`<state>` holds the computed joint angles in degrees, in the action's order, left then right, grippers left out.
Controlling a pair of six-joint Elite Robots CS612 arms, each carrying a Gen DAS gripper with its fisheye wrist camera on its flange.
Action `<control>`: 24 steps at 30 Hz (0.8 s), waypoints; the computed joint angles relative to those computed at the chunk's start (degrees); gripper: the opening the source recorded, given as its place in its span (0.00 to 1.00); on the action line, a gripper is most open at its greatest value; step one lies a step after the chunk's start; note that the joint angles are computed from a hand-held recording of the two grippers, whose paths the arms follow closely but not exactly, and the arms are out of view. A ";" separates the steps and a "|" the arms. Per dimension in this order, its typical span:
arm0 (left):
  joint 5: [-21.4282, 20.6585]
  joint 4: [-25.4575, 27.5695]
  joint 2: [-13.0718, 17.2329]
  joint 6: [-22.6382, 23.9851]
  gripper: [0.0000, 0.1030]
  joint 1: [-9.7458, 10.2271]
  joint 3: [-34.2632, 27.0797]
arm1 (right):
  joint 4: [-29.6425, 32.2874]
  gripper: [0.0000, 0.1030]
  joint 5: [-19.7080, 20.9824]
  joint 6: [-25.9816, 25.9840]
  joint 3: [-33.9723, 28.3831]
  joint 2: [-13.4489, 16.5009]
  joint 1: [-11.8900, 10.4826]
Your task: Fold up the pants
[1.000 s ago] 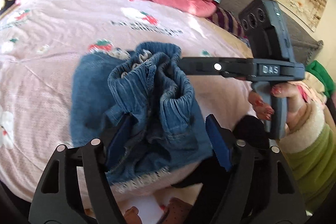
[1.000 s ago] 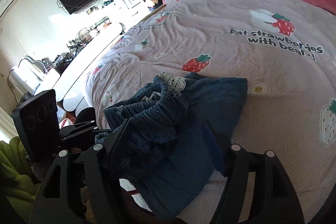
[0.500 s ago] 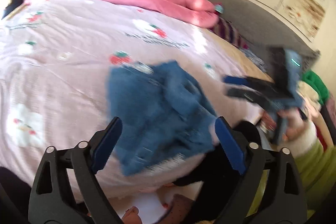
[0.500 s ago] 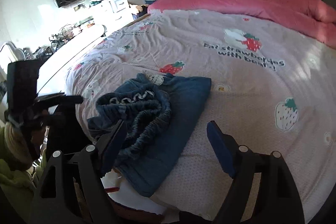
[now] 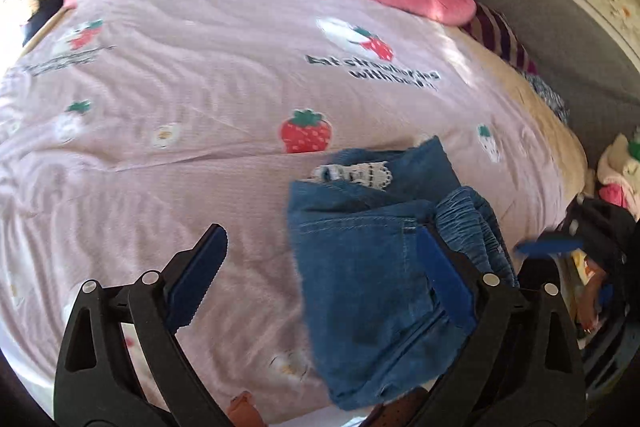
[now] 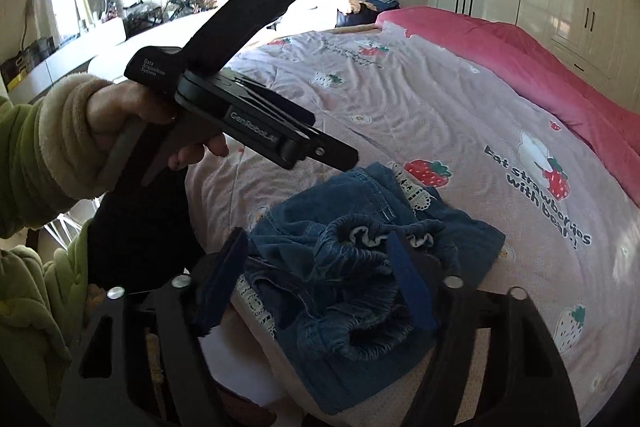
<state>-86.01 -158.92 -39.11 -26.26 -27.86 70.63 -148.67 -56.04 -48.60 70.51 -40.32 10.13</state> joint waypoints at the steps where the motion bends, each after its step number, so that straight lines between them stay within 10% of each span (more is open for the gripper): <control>1: -0.27 0.89 0.56 0.04 0.84 0.02 -0.91 | 0.72 0.14 -3.11 -0.09 -0.82 0.51 0.60; 7: -1.36 6.94 4.41 0.28 0.42 0.36 -6.80 | 6.25 0.05 -3.29 -1.11 0.79 -0.86 -0.72; 24: -3.28 5.26 5.63 -2.53 0.44 0.86 -7.92 | -5.59 0.23 -4.27 6.20 7.79 -2.39 -2.52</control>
